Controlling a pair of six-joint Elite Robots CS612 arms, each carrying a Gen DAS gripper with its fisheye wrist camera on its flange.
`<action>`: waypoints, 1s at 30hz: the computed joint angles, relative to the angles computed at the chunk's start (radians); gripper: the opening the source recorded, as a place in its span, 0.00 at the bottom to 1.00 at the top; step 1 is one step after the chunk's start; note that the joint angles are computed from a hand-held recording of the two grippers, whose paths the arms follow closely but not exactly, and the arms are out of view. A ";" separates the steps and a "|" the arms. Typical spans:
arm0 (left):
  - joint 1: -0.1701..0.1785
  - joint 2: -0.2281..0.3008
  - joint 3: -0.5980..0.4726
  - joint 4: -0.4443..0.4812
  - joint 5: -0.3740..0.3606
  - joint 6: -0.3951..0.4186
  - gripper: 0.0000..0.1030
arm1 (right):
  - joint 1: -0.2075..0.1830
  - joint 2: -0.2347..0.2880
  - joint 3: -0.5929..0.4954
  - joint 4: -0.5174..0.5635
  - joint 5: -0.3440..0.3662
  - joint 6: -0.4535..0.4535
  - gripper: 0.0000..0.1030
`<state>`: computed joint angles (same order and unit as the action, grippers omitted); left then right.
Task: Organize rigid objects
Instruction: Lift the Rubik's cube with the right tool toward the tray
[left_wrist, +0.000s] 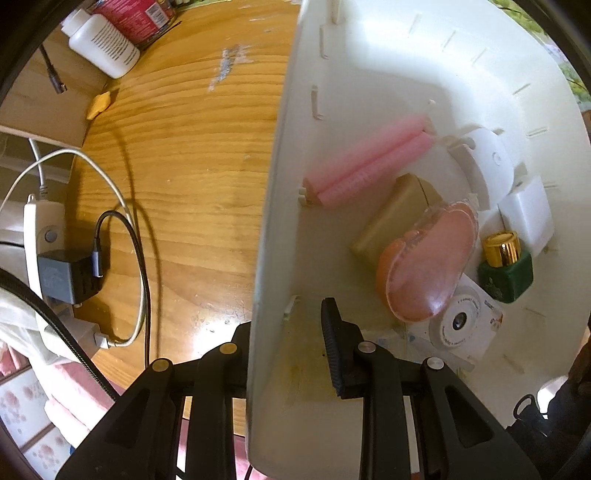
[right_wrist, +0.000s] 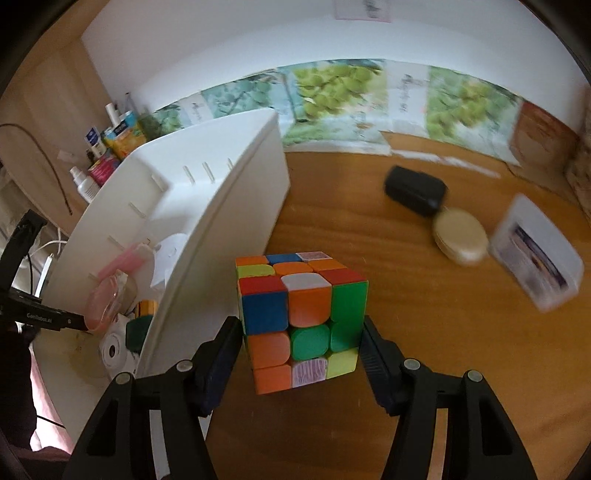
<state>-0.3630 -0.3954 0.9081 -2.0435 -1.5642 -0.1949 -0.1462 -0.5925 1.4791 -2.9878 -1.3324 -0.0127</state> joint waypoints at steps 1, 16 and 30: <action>-0.001 -0.002 0.004 -0.005 0.001 0.011 0.28 | 0.001 -0.005 0.010 -0.005 -0.009 0.017 0.61; -0.013 -0.018 0.024 -0.043 0.014 0.164 0.27 | 0.034 -0.086 0.158 -0.214 -0.179 0.233 0.54; -0.015 -0.034 0.067 -0.106 0.014 0.231 0.27 | 0.078 -0.138 0.202 -0.316 -0.251 0.209 0.54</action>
<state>-0.3779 -0.4296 0.9752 -2.1500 -1.5500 0.0358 -0.0682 -0.7308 1.6807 -3.3035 -1.5838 0.1963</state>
